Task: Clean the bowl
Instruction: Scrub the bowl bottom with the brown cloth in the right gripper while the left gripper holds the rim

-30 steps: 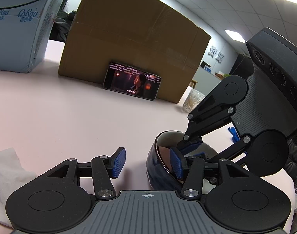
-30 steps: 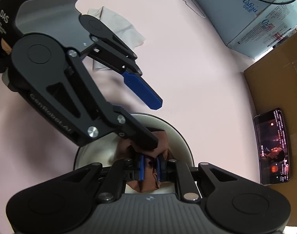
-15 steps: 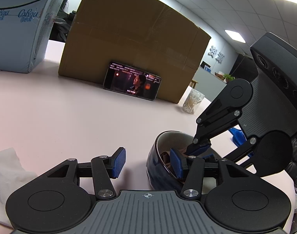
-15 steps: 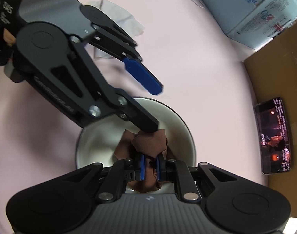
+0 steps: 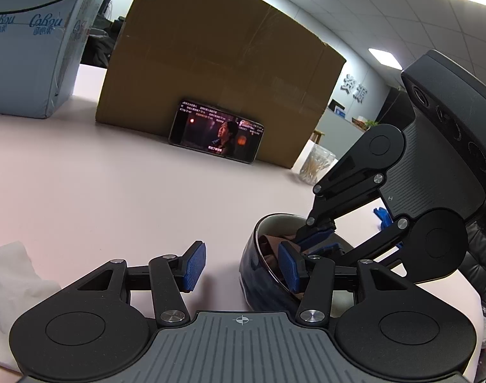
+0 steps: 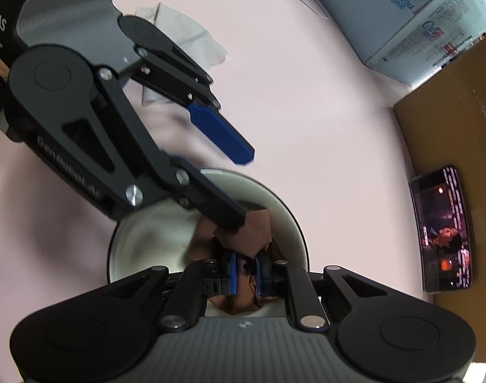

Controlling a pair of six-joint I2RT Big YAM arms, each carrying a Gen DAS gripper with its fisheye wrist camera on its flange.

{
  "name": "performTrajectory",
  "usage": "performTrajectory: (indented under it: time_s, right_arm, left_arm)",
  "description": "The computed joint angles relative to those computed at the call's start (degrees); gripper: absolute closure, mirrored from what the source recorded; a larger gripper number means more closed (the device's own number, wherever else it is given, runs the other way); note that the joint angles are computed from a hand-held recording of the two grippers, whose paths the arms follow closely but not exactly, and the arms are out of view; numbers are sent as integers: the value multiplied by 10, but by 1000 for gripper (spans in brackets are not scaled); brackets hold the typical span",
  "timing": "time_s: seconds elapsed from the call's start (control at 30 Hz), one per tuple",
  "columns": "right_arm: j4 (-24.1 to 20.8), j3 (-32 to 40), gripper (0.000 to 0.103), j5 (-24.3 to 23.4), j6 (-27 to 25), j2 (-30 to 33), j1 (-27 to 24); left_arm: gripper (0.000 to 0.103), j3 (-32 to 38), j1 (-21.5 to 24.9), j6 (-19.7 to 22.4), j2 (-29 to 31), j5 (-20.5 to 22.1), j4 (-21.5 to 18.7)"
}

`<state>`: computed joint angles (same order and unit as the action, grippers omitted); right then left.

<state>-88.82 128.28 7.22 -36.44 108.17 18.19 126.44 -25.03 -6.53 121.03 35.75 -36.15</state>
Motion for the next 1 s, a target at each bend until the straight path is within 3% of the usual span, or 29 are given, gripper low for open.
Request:
performTrajectory:
  time_s: [0.2, 0.4, 0.73, 1.0]
  right_arm:
    - [-29, 13, 89, -20, 2, 5, 2]
    - [-20, 25, 89, -48, -1, 15, 2]
    - [3, 5, 89, -3, 6, 9, -1]
    - [-45, 35, 89, -40, -8, 11, -12]
  left_arm:
    - [54, -3, 0, 0, -1, -1, 4]
    - [54, -1, 0, 0, 0, 0, 3]
    - [54, 1, 0, 0, 1, 0, 2]
    - [54, -1, -1, 0, 0, -2, 3]
